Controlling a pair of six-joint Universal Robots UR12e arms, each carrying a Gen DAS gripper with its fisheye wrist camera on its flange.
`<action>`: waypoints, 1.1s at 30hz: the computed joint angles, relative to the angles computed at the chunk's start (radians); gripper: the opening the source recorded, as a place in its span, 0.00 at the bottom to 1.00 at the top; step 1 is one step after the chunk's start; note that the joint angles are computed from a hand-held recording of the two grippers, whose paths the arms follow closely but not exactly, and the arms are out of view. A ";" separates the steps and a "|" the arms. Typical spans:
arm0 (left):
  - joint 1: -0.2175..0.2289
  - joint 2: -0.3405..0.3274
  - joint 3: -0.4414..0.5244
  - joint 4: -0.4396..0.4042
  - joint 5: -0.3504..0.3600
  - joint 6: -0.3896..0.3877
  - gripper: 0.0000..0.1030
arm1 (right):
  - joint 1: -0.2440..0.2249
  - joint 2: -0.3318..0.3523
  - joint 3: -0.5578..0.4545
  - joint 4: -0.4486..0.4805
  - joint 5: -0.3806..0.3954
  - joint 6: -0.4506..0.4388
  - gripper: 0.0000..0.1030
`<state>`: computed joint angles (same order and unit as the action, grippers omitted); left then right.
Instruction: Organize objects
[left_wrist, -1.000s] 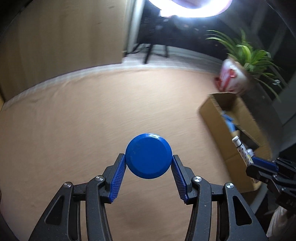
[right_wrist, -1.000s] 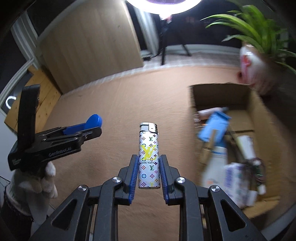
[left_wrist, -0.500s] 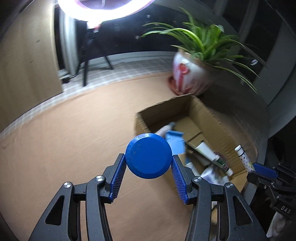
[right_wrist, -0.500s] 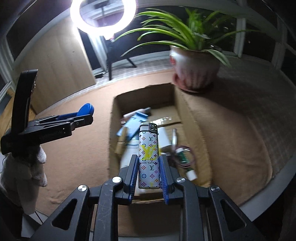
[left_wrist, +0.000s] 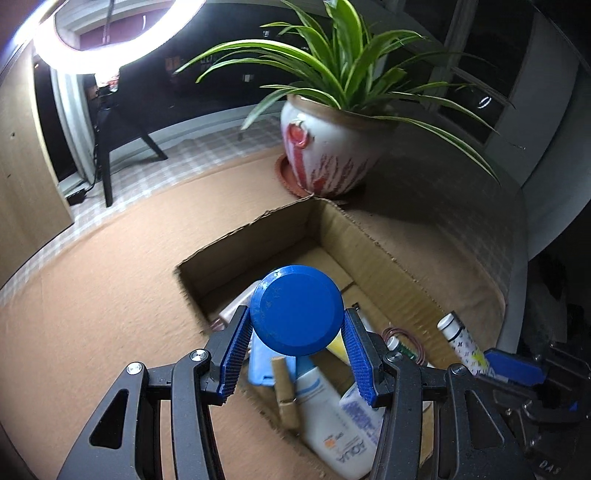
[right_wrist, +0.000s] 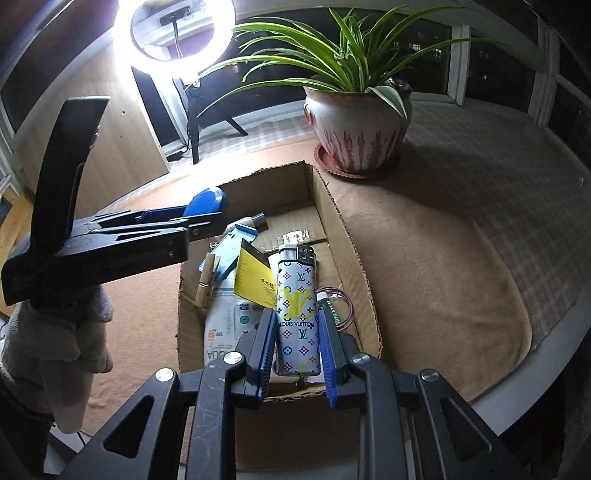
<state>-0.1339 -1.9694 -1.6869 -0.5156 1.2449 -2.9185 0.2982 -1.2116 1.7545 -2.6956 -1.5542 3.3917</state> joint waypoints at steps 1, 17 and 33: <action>-0.002 -0.003 0.004 -0.001 -0.001 0.000 0.52 | -0.001 0.000 0.000 0.000 0.000 -0.001 0.20; -0.026 -0.046 0.049 -0.003 0.013 0.006 0.52 | -0.006 0.011 -0.010 0.017 -0.003 -0.003 0.20; 0.008 -0.015 0.018 0.041 0.004 -0.015 0.81 | 0.015 0.013 -0.020 -0.021 0.005 -0.024 0.57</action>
<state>-0.1256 -1.9847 -1.6689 -0.4745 1.2492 -2.9331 0.3130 -1.1985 1.7349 -2.7161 -1.5492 3.3672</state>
